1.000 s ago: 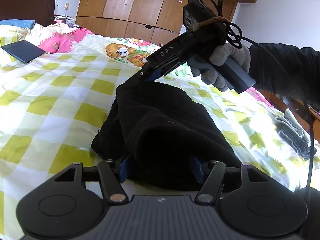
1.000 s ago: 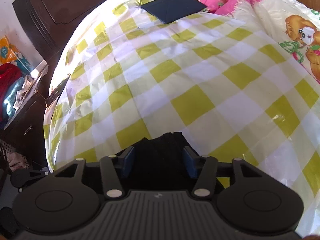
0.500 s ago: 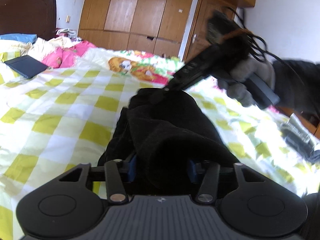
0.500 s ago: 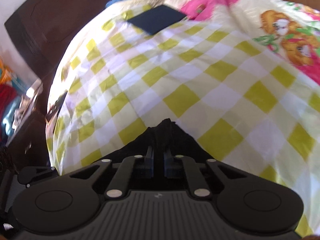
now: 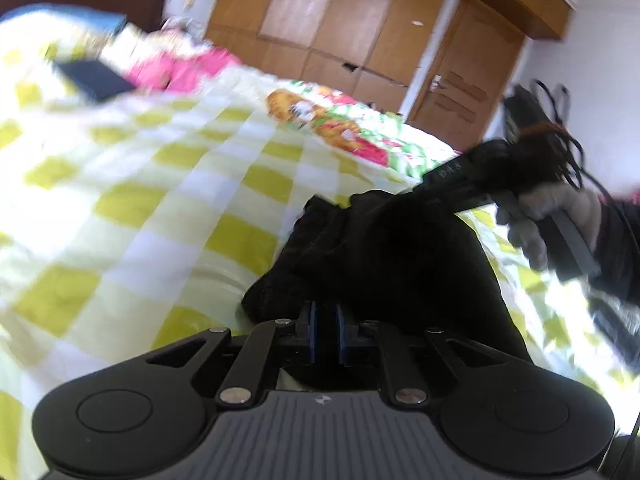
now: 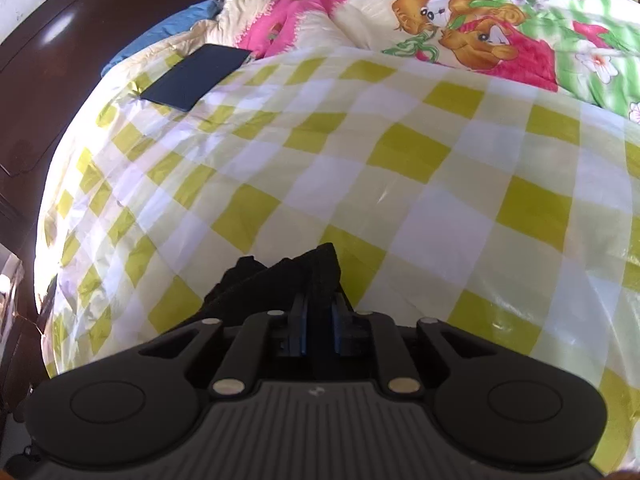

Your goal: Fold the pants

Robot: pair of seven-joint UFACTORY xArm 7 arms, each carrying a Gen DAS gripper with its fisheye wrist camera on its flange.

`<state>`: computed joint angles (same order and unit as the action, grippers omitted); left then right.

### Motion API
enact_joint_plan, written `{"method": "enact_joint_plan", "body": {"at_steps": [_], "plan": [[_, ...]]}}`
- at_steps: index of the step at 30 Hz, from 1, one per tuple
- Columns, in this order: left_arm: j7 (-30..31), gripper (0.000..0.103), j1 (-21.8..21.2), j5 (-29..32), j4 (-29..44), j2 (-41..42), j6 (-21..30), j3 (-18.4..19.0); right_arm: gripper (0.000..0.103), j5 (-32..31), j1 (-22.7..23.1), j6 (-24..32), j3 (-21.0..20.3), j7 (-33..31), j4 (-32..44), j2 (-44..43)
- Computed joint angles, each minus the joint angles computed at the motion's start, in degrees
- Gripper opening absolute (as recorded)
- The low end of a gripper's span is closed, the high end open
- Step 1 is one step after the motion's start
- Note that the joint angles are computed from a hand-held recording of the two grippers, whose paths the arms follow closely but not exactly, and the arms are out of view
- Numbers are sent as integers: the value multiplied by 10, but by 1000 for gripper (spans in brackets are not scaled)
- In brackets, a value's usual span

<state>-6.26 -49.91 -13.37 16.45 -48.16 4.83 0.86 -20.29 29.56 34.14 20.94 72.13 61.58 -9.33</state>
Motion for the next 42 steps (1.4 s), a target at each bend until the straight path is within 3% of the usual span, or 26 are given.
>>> {"method": "enact_joint_plan", "body": {"at_steps": [3,5,8,10,11,13,14,16,24,26,29,30,32,34,36,37,40,42], "plan": [[7,34,22,28,-7,-21,-10,-37,16,9,0,-1,-2,3,-3,-2],[6,51,17,34,-13,-41,-20,-39,18,1,-1,3,3,11,1,2],[9,56,16,50,-13,-56,-17,-43,18,-3,0,-3,2,18,-3,1],[13,56,35,71,-5,-38,-31,-67,18,0,-1,-13,0,28,-11,-4],[15,56,50,84,3,-21,-38,-83,18,0,-2,-15,0,30,-13,-6],[-3,56,124,115,22,14,-57,-154,18,1,-3,-17,1,30,-15,-9],[-11,56,141,138,25,27,-70,-164,18,1,-4,-17,1,30,-16,-9],[7,56,121,144,25,39,-86,-138,18,1,-5,-20,2,31,-17,-8],[43,56,43,134,7,4,-59,-34,18,28,-8,-45,-3,18,-34,-18],[50,56,50,133,9,5,-56,-35,18,26,-10,-36,0,13,-27,-13],[57,55,94,149,17,26,-84,-83,18,23,-10,-29,2,16,-19,-6],[50,55,132,157,24,38,-97,-122,18,23,-9,-27,1,16,-18,-5],[44,44,198,179,36,62,-135,-190,18,20,-9,-23,1,20,-16,-5],[34,31,209,186,57,93,-140,-205,15,10,-8,-8,4,22,-8,-2],[24,27,218,190,69,111,-130,-215,12,-5,-5,15,7,16,8,4],[18,26,220,190,68,110,-123,-214,9,-6,-2,16,6,12,12,3],[12,24,124,167,52,78,-76,-106,8,-18,5,2,12,16,27,-2],[7,24,90,144,35,31,-51,-68,7,-43,9,15,22,9,53,8]]}}
